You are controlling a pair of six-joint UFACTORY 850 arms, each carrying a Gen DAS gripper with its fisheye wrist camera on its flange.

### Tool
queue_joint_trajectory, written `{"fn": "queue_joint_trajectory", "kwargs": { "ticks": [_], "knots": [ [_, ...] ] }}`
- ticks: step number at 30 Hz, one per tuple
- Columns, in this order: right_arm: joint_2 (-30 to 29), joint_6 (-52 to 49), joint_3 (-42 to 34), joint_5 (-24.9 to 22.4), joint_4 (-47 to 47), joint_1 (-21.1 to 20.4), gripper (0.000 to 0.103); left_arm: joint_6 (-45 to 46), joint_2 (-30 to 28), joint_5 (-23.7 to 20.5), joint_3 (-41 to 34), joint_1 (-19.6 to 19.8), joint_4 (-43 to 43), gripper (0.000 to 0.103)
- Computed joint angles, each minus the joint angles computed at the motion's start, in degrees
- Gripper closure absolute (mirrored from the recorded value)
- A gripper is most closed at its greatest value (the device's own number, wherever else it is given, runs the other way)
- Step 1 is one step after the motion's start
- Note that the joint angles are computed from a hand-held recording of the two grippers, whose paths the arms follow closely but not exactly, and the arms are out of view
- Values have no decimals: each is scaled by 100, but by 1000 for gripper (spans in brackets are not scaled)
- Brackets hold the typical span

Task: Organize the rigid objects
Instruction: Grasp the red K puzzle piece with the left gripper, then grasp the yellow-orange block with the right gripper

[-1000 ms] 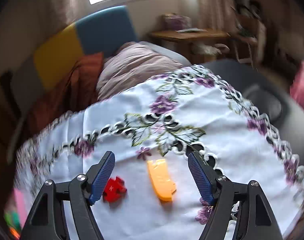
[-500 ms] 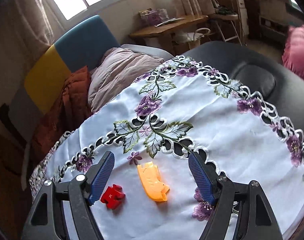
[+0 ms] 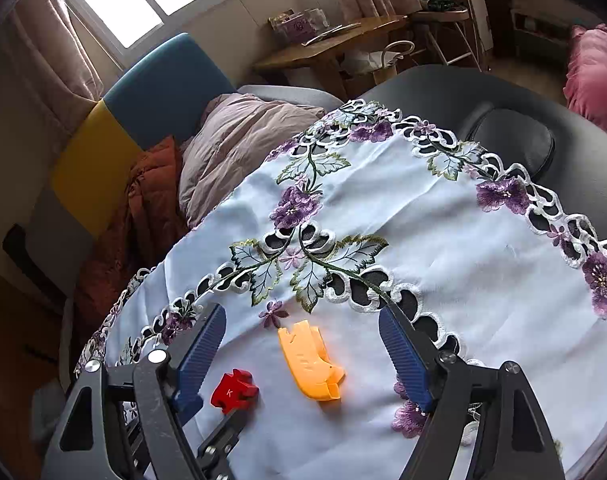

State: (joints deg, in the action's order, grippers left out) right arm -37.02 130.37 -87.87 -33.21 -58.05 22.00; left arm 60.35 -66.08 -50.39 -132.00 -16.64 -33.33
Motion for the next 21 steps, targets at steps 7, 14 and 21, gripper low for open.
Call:
{"fn": "queue_joint_trajectory", "kwargs": {
  "ticks": [7,14,21],
  "knots": [
    [-129,-475,-168,-107,326,-14,24,25,-16,180,164,96,-285,68],
    [-341,-1330,-430,-64,977,-79,27,61,862,822,1665,410,-589,68],
    [-954,-3281,-1265,-545,2194,-108,27,702,1640,988,2846,765,-1259,68]
  ]
}}
